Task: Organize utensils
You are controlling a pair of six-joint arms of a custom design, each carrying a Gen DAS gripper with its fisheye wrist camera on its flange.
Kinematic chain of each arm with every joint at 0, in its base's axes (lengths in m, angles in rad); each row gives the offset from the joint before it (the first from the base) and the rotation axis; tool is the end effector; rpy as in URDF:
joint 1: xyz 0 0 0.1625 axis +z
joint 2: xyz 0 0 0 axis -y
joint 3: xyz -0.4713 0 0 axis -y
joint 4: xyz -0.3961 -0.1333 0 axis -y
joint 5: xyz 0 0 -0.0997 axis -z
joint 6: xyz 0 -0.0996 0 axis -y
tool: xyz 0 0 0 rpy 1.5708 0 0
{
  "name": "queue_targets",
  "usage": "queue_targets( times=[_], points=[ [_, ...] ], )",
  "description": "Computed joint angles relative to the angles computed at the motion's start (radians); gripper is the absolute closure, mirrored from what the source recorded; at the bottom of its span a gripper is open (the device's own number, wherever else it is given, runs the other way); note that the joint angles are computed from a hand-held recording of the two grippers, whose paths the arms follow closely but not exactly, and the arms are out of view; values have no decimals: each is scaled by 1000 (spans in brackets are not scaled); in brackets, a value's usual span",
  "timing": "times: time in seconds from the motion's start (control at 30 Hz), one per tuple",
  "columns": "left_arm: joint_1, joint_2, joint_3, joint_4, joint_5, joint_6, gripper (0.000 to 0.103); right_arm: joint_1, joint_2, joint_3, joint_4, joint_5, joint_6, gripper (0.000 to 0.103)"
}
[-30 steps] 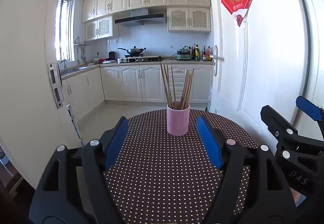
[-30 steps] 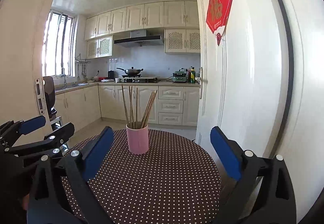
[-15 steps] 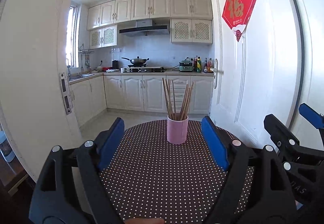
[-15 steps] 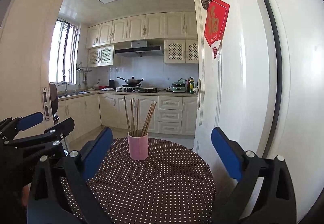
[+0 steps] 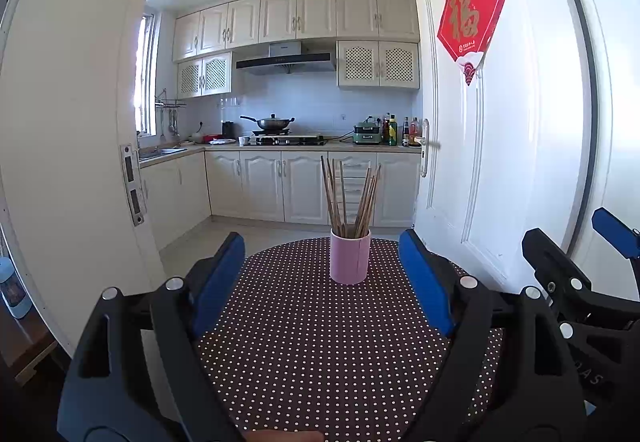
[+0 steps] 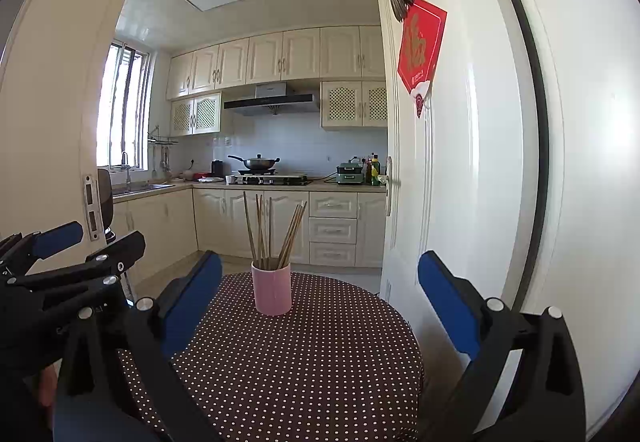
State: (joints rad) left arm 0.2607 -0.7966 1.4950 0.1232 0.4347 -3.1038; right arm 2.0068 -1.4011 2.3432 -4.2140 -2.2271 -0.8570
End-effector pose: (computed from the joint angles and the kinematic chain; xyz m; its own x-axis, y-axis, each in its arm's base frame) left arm -0.5109 -0.3678 0.1462 -0.6782 0.2546 -0.6894 0.7336 0.1792 -0.6555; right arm 0.2253 -0.3118 0.4158 -0.6789 0.2290 0.6976 -0.7000 0.0845 -0.7091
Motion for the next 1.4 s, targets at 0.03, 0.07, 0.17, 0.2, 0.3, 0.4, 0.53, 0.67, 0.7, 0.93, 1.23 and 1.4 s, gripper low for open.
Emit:
queue_targets(
  times=[0.03, 0.07, 0.17, 0.2, 0.3, 0.4, 0.53, 0.67, 0.7, 0.93, 1.23, 1.4],
  points=[
    [0, 1, -1, 4, 0, -2, 25, -1, -1, 2, 2, 0, 3, 8],
    [0, 2, -1, 6, 1, -3, 25, 0, -3, 1, 7, -2, 5, 8],
    [0, 2, 0, 6, 0, -4, 25, 1, -2, 2, 4, -4, 5, 8],
    [0, 3, 0, 8, -1, -7, 25, 1, -2, 2, 4, -4, 5, 8],
    [0, 2, 1, 11, -1, -12, 25, 0, -3, 4, 8, -5, 8, 8],
    [0, 2, 1, 11, 0, -12, 25, 2, -4, 2, 10, -7, 7, 8],
    [2, 4, 1, 12, -1, -26, 25, 6, 4, -4, -6, -13, -8, 8],
    [2, 7, 0, 16, -3, -31, 24, -3, 0, -4, 11, -9, 4, 8],
    [2, 10, -3, 22, -4, -36, 25, -3, 1, -4, 11, -10, 4, 8],
    [4, 9, -6, 31, -2, -42, 25, 1, 4, -7, 11, -17, 4, 8],
    [6, 15, -10, 42, 0, -52, 25, 1, 7, -8, 9, -24, 3, 8],
    [4, 17, -13, 38, -6, -43, 25, 1, 4, -7, 16, -22, 13, 8]
  ],
)
